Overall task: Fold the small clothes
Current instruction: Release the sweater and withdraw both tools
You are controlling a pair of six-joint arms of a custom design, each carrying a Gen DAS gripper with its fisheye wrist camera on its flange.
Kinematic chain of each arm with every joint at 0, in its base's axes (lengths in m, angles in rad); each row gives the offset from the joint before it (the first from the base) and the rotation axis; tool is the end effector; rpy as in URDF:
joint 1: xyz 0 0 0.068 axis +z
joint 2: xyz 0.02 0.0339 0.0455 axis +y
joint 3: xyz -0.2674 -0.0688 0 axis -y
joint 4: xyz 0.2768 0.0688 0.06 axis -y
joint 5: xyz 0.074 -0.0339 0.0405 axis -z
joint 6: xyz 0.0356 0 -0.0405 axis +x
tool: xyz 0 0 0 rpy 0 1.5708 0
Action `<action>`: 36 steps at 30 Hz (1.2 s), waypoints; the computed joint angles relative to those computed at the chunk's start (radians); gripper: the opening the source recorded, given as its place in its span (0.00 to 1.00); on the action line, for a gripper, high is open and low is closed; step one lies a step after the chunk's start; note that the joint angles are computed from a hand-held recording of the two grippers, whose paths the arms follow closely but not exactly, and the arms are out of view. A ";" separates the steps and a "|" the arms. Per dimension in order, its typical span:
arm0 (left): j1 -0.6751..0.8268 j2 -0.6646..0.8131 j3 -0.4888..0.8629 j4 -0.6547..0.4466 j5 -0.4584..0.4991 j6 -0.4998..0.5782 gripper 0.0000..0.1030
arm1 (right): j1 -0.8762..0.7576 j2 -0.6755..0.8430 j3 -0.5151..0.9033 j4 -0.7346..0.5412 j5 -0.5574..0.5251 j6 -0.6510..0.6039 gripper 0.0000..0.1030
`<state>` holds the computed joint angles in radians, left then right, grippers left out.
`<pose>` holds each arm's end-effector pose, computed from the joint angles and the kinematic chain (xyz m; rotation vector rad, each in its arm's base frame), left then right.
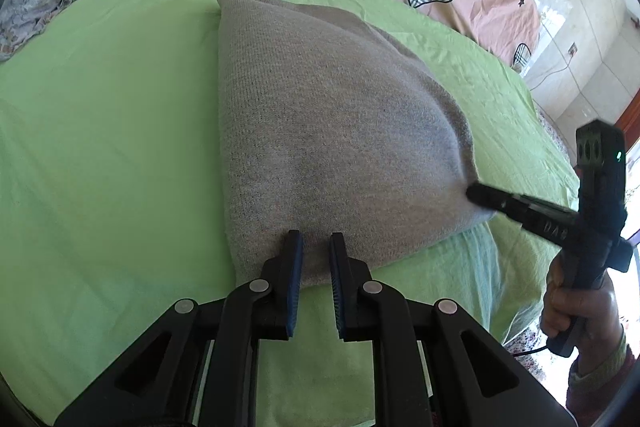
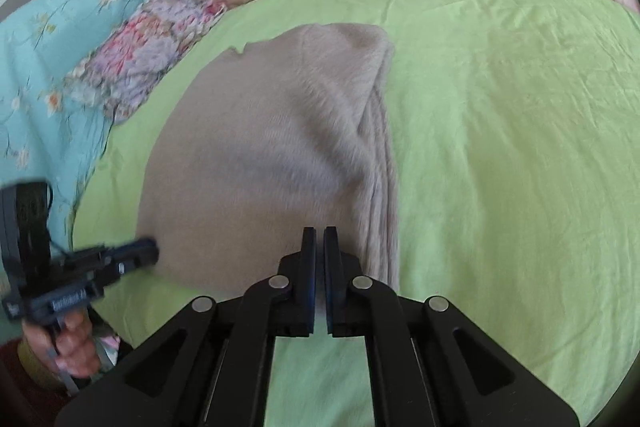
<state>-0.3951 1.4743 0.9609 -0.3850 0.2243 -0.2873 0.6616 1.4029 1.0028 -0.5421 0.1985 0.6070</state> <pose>0.3039 -0.1353 0.2109 0.2351 2.5144 -0.5629 0.2549 0.1896 0.2365 0.0127 2.5088 0.2819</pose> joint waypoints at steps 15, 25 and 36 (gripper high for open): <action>-0.021 -0.048 -0.020 -0.039 -0.045 0.015 0.16 | -0.015 -0.093 -0.117 0.038 -0.013 0.064 0.02; -0.036 -0.173 -0.082 -0.122 -0.129 0.043 0.38 | 0.118 -0.183 -0.124 -0.095 0.089 0.202 0.35; 0.006 -0.276 -0.147 -0.183 -0.161 0.044 0.65 | 0.236 -0.173 -0.104 -0.129 0.136 0.265 0.49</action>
